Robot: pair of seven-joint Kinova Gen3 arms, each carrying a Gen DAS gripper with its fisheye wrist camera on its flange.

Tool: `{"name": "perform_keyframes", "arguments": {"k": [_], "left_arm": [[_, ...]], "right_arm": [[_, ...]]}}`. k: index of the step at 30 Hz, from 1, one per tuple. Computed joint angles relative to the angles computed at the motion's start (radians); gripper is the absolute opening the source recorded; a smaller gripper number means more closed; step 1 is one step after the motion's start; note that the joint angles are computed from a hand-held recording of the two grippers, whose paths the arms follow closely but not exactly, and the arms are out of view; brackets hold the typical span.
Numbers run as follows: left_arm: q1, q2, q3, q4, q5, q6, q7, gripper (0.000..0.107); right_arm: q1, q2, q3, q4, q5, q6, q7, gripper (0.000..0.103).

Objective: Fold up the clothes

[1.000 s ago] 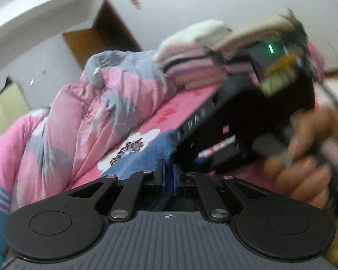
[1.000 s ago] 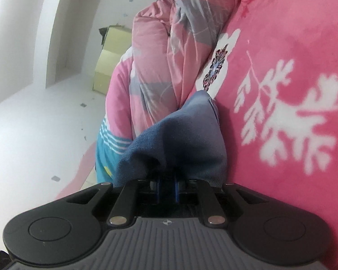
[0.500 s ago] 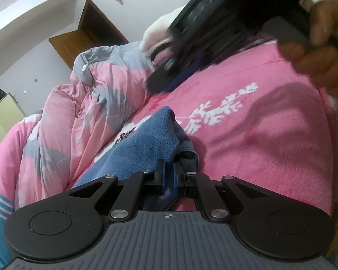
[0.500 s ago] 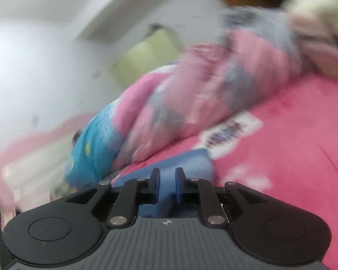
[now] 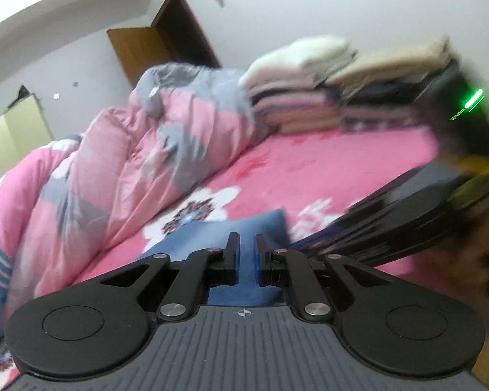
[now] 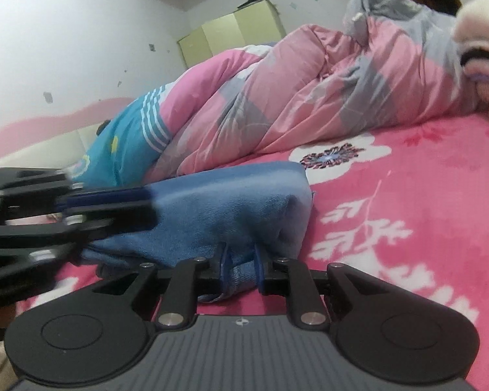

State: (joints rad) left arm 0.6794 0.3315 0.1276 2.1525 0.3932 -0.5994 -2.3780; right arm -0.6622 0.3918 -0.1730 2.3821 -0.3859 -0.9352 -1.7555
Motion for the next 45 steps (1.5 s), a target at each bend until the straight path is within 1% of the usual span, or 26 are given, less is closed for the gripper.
{"name": "perform_keyframes", "arguments": {"k": [1,3,5,6,8,9,11,13,15,17,19,20,22,24,26,27,29,30,32,34,35,37,39,41,43,45], "left_arm": [[0.004,0.024,-0.001,-0.019,0.031,0.002,-0.029,0.009],[0.046,0.058,-0.034,-0.020,0.048,-0.044,-0.052,0.009],[0.061,0.083,-0.030,0.000,0.055,-0.120,-0.078,0.008],[0.070,0.092,-0.033,0.006,0.056,-0.141,-0.086,0.007],[0.055,0.096,-0.013,0.011,0.055,-0.142,-0.070,0.007],[0.057,0.098,-0.011,0.017,0.059,-0.150,-0.068,0.007],[0.061,0.098,-0.009,0.027,0.066,-0.158,-0.072,0.007],[0.063,0.099,-0.006,0.031,0.075,-0.163,-0.066,0.007],[0.057,0.100,-0.003,0.027,0.078,-0.147,-0.059,0.007],[0.049,0.107,0.001,0.027,0.068,-0.143,-0.037,0.007],[0.062,0.121,-0.005,0.035,0.064,-0.179,-0.031,0.007],[0.062,0.122,-0.004,0.037,0.066,-0.184,-0.032,0.007],[0.049,0.117,0.001,0.039,0.050,-0.177,-0.015,0.007],[0.036,0.112,0.005,0.040,0.032,-0.167,0.006,0.007],[0.041,0.114,0.001,0.042,0.033,-0.172,0.006,0.007],[0.041,0.114,-0.001,0.037,0.038,-0.159,0.004,0.007],[0.047,0.115,-0.005,0.035,0.046,-0.155,-0.001,0.007],[0.051,0.116,-0.007,0.037,0.049,-0.160,-0.002,0.007],[0.043,0.111,-0.002,0.045,0.035,-0.162,0.011,0.007],[0.037,0.108,0.001,0.055,0.019,-0.169,0.022,0.007],[0.034,0.108,0.002,0.060,0.011,-0.174,0.026,0.007],[0.037,0.107,-0.006,0.065,-0.001,-0.170,0.037,0.007],[0.016,0.091,0.006,0.058,-0.005,-0.126,0.042,0.007],[0.002,0.067,0.009,0.056,-0.013,-0.085,0.059,0.010],[-0.020,0.023,0.017,0.068,-0.021,-0.046,0.088,0.010],[-0.038,-0.027,0.025,0.104,-0.036,-0.065,0.147,0.011]], "right_arm": [[-0.007,-0.013,0.010,0.011,-0.006,0.009,-0.007,0.019],[-0.056,-0.046,0.044,0.035,-0.067,0.025,0.004,0.019],[-0.050,-0.081,0.012,0.068,-0.139,0.000,0.023,0.019],[-0.052,-0.094,0.007,0.071,-0.163,-0.009,0.049,0.019],[-0.071,-0.118,0.015,0.068,-0.210,-0.022,0.108,0.019],[-0.067,-0.124,0.013,0.057,-0.211,-0.027,0.138,0.019],[-0.043,-0.121,0.003,0.024,-0.175,-0.030,0.179,0.019],[-0.025,-0.107,-0.004,-0.028,-0.170,0.019,0.252,0.018],[-0.059,-0.072,0.039,-0.093,-0.201,0.101,0.333,0.018],[-0.114,-0.030,0.086,-0.130,-0.277,0.142,0.405,0.018],[-0.117,-0.020,0.076,-0.135,-0.317,0.135,0.430,0.018],[-0.101,-0.034,0.052,-0.142,-0.349,0.148,0.458,0.018],[-0.119,-0.066,0.042,-0.138,-0.403,0.130,0.498,0.018],[-0.148,-0.081,0.050,-0.122,-0.402,0.096,0.528,0.018],[-0.108,-0.050,0.016,-0.141,-0.384,0.127,0.535,0.018],[-0.100,-0.027,0.013,-0.149,-0.366,0.134,0.524,0.017],[-0.118,0.004,0.044,-0.144,-0.323,0.118,0.487,0.015],[-0.111,-0.004,0.040,-0.146,-0.322,0.126,0.481,0.015],[-0.089,-0.035,0.009,-0.156,-0.369,0.160,0.517,0.016],[-0.141,-0.062,0.032,-0.131,-0.394,0.128,0.538,0.016],[-0.158,-0.055,0.040,-0.129,-0.409,0.121,0.533,0.016],[-0.148,-0.019,0.028,-0.139,-0.413,0.116,0.532,0.016],[-0.136,0.001,0.024,-0.141,-0.392,0.116,0.500,0.015],[-0.107,0.005,0.012,-0.128,-0.334,0.104,0.421,0.015],[-0.107,0.006,0.016,-0.120,-0.318,0.096,0.385,0.015],[-0.114,0.014,0.019,-0.107,-0.306,0.070,0.368,0.015]]}}
